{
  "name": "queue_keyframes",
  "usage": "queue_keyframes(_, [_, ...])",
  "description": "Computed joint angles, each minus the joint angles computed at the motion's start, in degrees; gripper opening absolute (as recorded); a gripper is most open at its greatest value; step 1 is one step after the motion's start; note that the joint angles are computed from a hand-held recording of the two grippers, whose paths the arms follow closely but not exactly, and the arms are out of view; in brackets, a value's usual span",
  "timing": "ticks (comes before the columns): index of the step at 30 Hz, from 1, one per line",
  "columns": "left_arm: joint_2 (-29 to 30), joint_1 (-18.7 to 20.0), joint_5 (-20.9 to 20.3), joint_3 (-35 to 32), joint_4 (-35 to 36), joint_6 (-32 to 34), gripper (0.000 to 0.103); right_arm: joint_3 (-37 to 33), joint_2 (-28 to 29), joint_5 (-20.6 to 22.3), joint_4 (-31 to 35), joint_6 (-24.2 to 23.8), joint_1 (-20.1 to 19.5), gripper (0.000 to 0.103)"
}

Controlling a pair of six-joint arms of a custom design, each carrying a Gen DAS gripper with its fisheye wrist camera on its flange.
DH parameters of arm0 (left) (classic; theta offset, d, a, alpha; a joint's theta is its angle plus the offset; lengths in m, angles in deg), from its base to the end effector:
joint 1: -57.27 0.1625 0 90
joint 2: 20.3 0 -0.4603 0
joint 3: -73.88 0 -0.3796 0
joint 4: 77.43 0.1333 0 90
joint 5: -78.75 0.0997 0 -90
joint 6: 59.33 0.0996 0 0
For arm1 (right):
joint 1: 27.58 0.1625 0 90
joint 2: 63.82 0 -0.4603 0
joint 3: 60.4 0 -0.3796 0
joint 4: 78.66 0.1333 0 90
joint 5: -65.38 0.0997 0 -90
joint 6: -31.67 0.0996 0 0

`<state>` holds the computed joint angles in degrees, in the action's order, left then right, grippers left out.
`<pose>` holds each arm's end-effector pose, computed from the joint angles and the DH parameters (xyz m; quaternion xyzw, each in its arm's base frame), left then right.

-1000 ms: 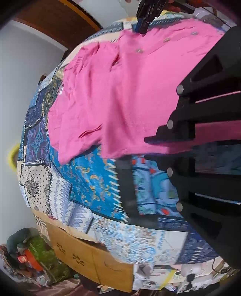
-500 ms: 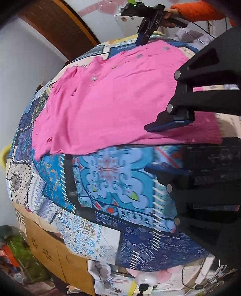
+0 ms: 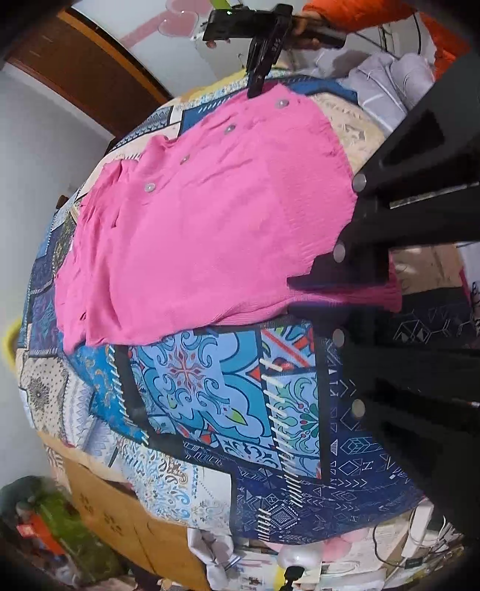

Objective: Fold small clothes

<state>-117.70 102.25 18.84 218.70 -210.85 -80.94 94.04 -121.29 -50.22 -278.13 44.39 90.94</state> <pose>-0.0763 -0.3353 0.2465 0.2047 0.9432 -0.1143 0.2353 0.2313 -0.2365 0.1077 0.1093 -0.9635 0.1769 0.1687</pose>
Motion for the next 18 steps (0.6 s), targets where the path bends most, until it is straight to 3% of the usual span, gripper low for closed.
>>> queue_keyframes(9, [0.42, -2.48, 1.59, -5.08, -3.87, 1.62, 0.004, -4.91, -5.25, -2.55, 2.55, -4.88, 2.94, 0.006])
queue_keyframes(18, [8.47, -4.03, 6.82, -15.45, -13.63, 9.27, 0.004, -14.59, -7.74, -8.12, 2.97, -14.3, 5.48, 0.006])
